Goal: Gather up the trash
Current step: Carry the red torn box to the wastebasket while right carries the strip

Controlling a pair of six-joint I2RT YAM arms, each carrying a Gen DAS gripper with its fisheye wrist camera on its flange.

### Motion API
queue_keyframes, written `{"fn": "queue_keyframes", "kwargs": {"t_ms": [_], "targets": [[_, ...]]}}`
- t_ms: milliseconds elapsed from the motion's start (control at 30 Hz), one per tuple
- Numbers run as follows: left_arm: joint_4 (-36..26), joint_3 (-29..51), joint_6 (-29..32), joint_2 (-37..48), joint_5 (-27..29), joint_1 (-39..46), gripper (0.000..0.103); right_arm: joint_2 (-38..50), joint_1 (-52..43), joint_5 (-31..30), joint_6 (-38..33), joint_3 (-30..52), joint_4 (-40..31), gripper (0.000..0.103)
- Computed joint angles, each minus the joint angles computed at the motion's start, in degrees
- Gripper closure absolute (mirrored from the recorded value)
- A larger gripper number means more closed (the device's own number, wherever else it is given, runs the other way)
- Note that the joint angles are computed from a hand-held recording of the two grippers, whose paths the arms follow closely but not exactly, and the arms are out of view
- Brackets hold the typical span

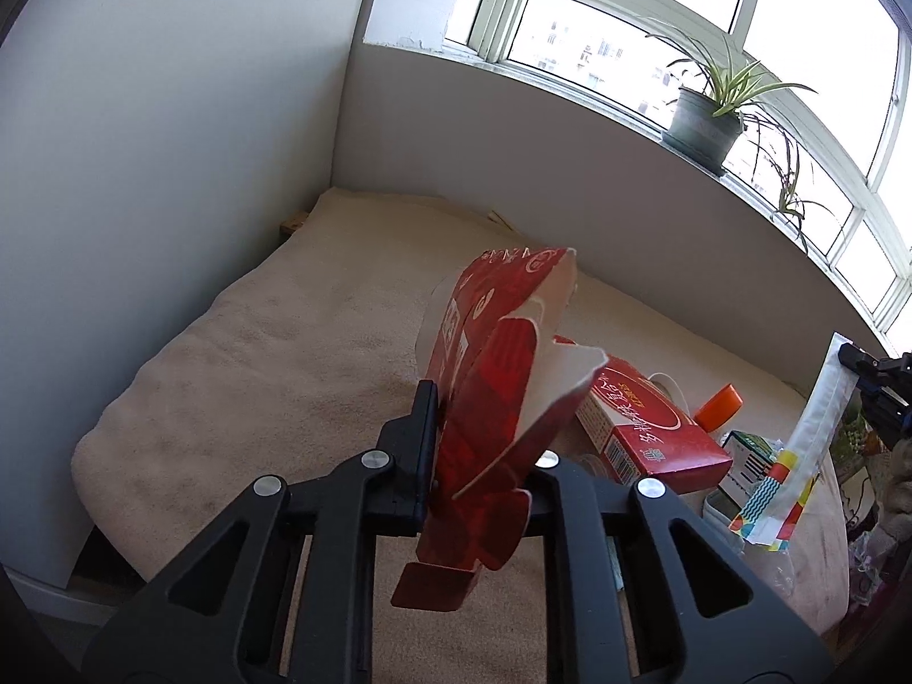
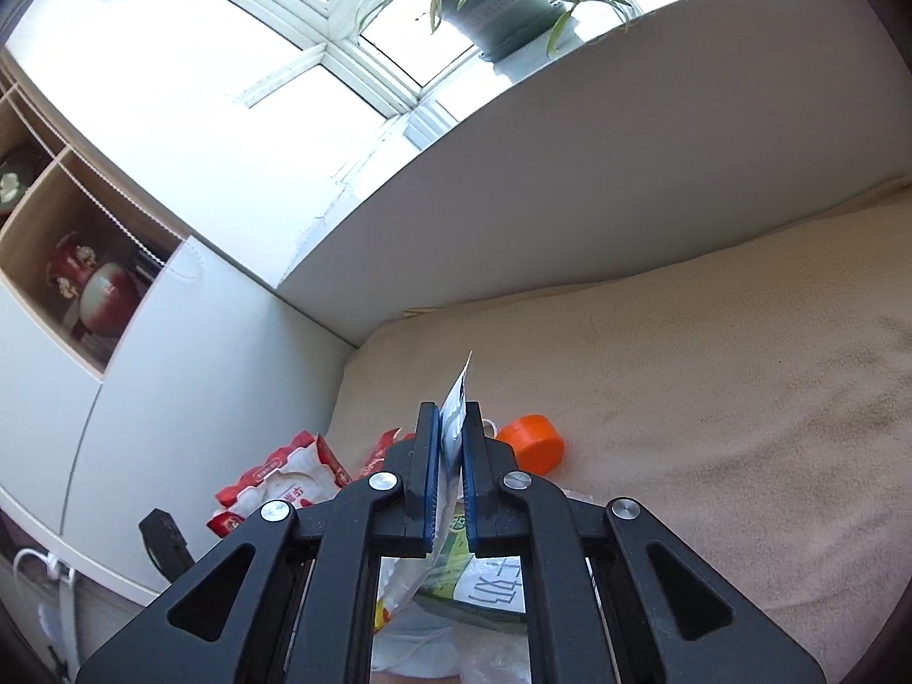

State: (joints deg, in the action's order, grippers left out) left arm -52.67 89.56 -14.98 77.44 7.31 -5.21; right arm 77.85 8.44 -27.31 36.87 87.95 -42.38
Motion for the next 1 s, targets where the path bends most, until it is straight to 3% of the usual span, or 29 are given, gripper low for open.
{"fn": "queue_keyframes", "kwargs": {"t_ms": [633, 1000], "targets": [[-9.7, -1.4, 2.0, -16.8, 6.9, 4.9, 0.089, -11.3, 9.6, 11.0, -3.9, 6.0, -6.8, 0.098], [-17.6, -6.7, -0.4, -28.1, 5.7, -2.5, 0.089, -20.1, 23.6, 22.3, -5.0, 2.0, -12.6, 0.098]]}}
